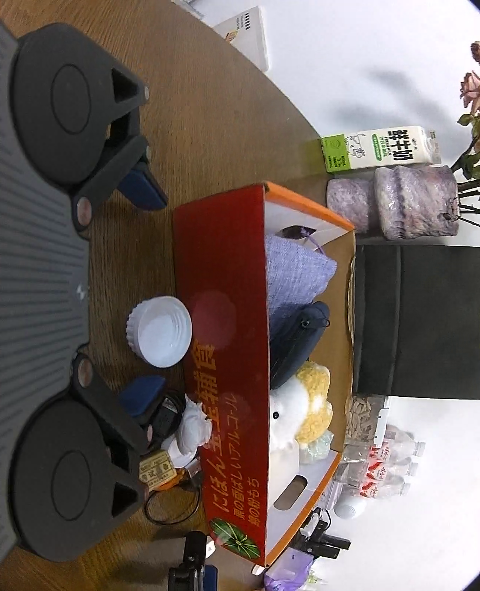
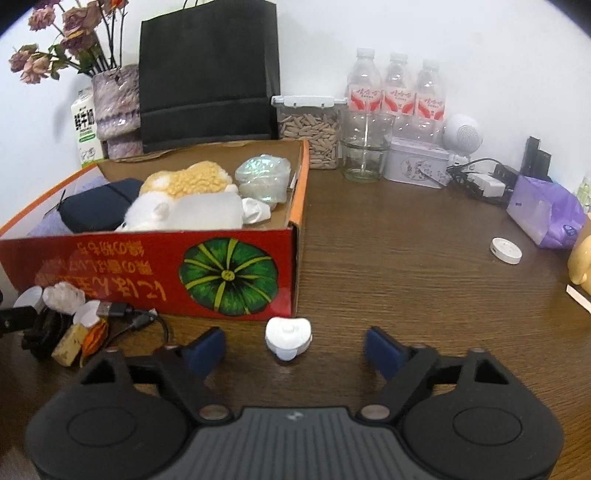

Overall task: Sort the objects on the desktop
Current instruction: 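Grasp a white bottle cap with the left tool while the right tool grasps a white heart-shaped piece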

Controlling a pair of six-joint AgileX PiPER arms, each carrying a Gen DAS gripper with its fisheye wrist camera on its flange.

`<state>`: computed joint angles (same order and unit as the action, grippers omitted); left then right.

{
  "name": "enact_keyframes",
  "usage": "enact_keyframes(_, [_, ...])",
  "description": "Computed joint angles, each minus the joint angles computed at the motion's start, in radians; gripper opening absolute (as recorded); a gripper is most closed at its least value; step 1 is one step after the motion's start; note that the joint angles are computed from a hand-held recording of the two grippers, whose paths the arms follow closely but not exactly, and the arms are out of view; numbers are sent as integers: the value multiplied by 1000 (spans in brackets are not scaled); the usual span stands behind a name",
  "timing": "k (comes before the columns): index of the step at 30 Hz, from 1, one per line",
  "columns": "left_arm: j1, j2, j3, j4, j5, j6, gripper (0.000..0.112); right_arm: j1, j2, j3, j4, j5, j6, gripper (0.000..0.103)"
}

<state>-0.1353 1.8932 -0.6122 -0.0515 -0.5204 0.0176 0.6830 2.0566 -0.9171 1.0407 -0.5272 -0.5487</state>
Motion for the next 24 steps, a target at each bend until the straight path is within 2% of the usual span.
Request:
enact_keyframes(1, [0, 2, -5, 2, 5, -6, 88, 0, 0, 0, -10, -3, 9, 73])
enact_keyframes(3, [-3, 2, -3, 0, -2, -9, 79, 2, -3, 7, -35, -9, 28, 58])
enact_keyframes(4, [0, 1, -1, 23, -5, -28, 75, 3, -4, 10, -50, -11, 37, 54])
enact_keyframes(5, [2, 0, 2, 46, -11, -44, 67, 4, -4, 12, -61, -12, 44, 46])
enact_keyframes(6, [0, 0, 5, 53, -17, -46, 57, 4, -6, 17, -79, -14, 58, 33])
enact_keyframes(7, [2, -2, 11, 69, -27, -53, 50, 4, -8, 22, -98, -16, 75, 26])
enact_keyframes(8, [1, -2, 11, 69, -29, -54, 41, 4, -10, 25, -106, -17, 84, 25])
enact_keyframes(11, [15, -3, 15, 108, -34, -92, 41, 10, -12, 27, -98, -22, 75, 25])
enact_keyframes(24, [-4, 1, 21, 52, -54, -39, 41, 8, -14, 42, -147, -27, 132, 25])
